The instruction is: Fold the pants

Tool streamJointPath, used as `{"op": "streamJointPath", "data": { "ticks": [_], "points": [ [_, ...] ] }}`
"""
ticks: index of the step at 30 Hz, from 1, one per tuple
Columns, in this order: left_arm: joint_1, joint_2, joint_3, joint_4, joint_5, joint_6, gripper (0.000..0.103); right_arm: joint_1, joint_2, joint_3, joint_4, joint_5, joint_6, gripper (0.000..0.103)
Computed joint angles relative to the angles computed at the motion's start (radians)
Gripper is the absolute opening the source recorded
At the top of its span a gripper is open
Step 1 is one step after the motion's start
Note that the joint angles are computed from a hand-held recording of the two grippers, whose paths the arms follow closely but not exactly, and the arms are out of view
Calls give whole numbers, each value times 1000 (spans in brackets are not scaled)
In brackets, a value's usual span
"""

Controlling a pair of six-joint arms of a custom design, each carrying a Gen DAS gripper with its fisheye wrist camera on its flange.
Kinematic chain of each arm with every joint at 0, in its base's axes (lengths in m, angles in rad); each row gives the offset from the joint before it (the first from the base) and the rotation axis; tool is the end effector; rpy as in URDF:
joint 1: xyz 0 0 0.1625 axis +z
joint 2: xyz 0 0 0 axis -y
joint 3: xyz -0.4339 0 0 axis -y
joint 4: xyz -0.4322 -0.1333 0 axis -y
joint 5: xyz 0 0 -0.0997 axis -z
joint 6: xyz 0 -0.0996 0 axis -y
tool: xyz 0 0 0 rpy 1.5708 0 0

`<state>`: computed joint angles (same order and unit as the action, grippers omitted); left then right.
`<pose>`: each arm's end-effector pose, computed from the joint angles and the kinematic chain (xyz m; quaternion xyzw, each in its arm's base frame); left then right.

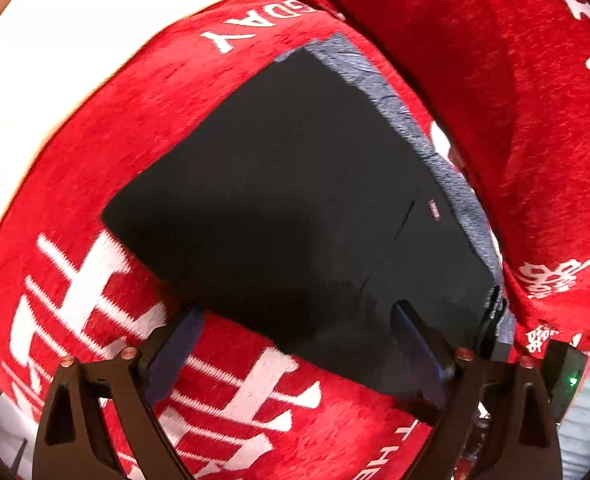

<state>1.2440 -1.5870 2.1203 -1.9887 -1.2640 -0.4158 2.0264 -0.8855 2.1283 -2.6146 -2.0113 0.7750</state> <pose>0.0092 -0.4817 0.2708 -0.0351 0.9860 -0.0022 0.1628 0.2988 -0.4034 -0.0187 -0.1330 -0.9621 0.0463 0.2335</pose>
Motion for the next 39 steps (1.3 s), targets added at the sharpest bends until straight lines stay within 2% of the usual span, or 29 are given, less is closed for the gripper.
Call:
{"op": "streamJointPath", "data": {
  "ticks": [3, 6, 10, 13, 17, 19, 22, 24, 26, 28, 32, 34, 38, 39],
  "points": [
    [24, 12, 7, -64, -67, 10, 98, 2, -4, 13, -21, -2, -18, 103],
    [50, 6, 13, -107, -101, -2, 101, 6, -4, 23, -41, -6, -31, 103],
    [57, 5, 20, -140, -108, -8, 101, 13, -13, 45, -58, -8, -19, 103],
    [48, -3, 22, -155, -125, 4, 101, 13, -14, 35, -16, -2, -18, 103],
    [30, -43, 48, -256, -181, 109, 101, 10, -27, 53, -43, 9, -23, 103],
    [29, -8, 31, -212, -129, 111, 101, 12, -30, 62, -61, 6, -18, 103],
    [61, 27, 19, -202, -117, 70, 100, 15, -33, 55, -32, 2, -19, 103],
    [51, 29, 21, -219, -97, 43, 100, 14, -35, 52, -16, 5, -21, 103],
    [33, 33, 20, -202, -50, 11, 90, 10, -40, 56, -18, 10, -22, 103],
    [18, 34, 23, -192, -6, -12, 84, 5, -47, 60, -19, 16, -18, 103],
    [23, 17, 30, -197, 6, -34, 66, -6, -49, 49, -3, 26, -10, 103],
    [34, 8, 32, -206, -23, -26, 64, -7, -46, 47, -2, 26, -13, 103],
    [74, -26, 42, -290, -157, 29, 64, -1, -35, 40, -6, 16, -26, 103],
    [87, -31, 46, -316, -193, 40, 68, -1, -27, 33, -6, 14, -28, 103]
  ]
}}
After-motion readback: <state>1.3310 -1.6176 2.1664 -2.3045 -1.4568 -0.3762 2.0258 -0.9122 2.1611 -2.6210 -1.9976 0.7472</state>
